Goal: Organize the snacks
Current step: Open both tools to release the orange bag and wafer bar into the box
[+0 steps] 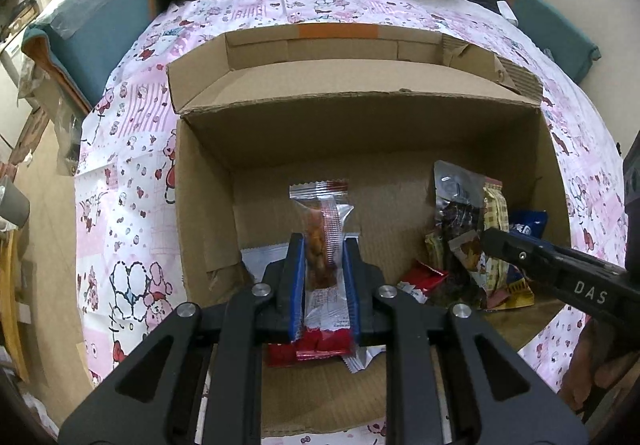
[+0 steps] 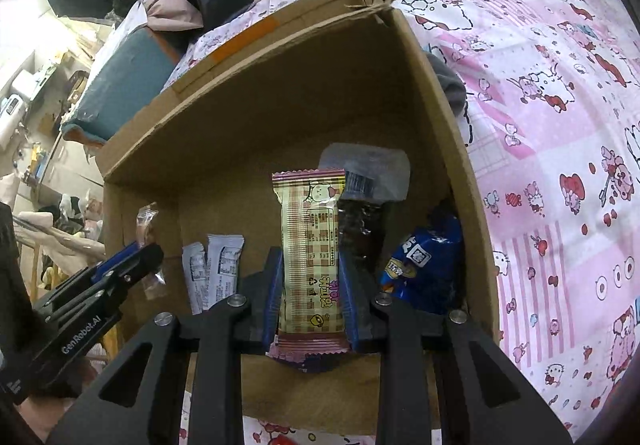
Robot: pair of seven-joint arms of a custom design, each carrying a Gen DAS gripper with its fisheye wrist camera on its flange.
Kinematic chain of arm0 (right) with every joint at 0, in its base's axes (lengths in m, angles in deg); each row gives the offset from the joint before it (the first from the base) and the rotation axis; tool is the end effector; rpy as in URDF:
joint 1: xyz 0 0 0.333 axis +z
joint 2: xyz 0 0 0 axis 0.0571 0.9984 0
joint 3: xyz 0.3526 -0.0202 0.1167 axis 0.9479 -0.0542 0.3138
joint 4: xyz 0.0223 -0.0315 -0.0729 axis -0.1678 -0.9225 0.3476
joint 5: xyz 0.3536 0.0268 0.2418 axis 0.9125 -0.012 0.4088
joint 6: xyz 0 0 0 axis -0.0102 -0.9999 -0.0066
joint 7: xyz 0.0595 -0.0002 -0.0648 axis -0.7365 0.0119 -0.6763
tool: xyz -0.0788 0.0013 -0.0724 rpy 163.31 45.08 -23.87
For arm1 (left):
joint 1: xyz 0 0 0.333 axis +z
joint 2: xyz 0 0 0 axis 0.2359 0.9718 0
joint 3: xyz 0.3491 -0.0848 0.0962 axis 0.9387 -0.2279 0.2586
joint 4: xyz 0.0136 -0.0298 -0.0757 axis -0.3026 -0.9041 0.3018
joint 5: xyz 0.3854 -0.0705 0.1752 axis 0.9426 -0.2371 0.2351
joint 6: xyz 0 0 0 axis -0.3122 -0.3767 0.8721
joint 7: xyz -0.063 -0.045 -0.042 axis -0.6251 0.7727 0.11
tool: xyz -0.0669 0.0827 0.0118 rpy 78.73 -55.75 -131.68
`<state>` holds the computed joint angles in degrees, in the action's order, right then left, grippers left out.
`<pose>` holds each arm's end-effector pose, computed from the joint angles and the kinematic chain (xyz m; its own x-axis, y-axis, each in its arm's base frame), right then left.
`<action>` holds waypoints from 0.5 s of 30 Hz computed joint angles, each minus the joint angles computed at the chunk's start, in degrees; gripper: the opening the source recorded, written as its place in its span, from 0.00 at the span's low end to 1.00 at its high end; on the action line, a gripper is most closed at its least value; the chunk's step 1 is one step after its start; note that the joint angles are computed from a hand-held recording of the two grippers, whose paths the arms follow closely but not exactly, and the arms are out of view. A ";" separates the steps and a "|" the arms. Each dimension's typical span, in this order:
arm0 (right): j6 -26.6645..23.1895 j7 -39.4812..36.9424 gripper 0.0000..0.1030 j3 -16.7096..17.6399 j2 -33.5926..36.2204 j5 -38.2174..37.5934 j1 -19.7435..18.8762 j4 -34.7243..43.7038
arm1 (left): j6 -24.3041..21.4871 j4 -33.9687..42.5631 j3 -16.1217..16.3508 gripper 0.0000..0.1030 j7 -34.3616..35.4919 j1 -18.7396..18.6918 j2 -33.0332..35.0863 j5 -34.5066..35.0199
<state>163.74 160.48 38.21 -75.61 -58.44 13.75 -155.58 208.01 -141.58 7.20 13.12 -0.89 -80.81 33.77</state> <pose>0.4064 0.2695 0.3646 -0.2640 -0.8478 -0.4600 -0.8107 0.4535 -0.3704 0.4733 -0.2134 0.4056 -0.4020 -0.9140 0.0538 -0.8102 0.3278 -0.4859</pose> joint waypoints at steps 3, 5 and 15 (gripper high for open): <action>0.92 -3.95 0.29 -2.40 0.40 4.77 2.84 -0.60 | -0.07 0.16 -0.36 0.17 -1.06 0.29 0.17 1.40; 0.95 -5.55 0.30 -2.08 0.27 6.38 2.70 -0.75 | -0.15 0.24 -0.72 0.24 -2.52 0.68 0.22 3.40; 10.38 -15.45 0.67 18.81 -1.05 18.38 -17.00 -3.51 | -1.01 -0.74 1.61 0.80 5.53 -2.56 -1.90 -7.30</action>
<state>174.12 145.02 57.02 -76.65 -40.06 -3.25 -159.09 207.00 -142.32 8.81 18.65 -3.44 -82.71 26.48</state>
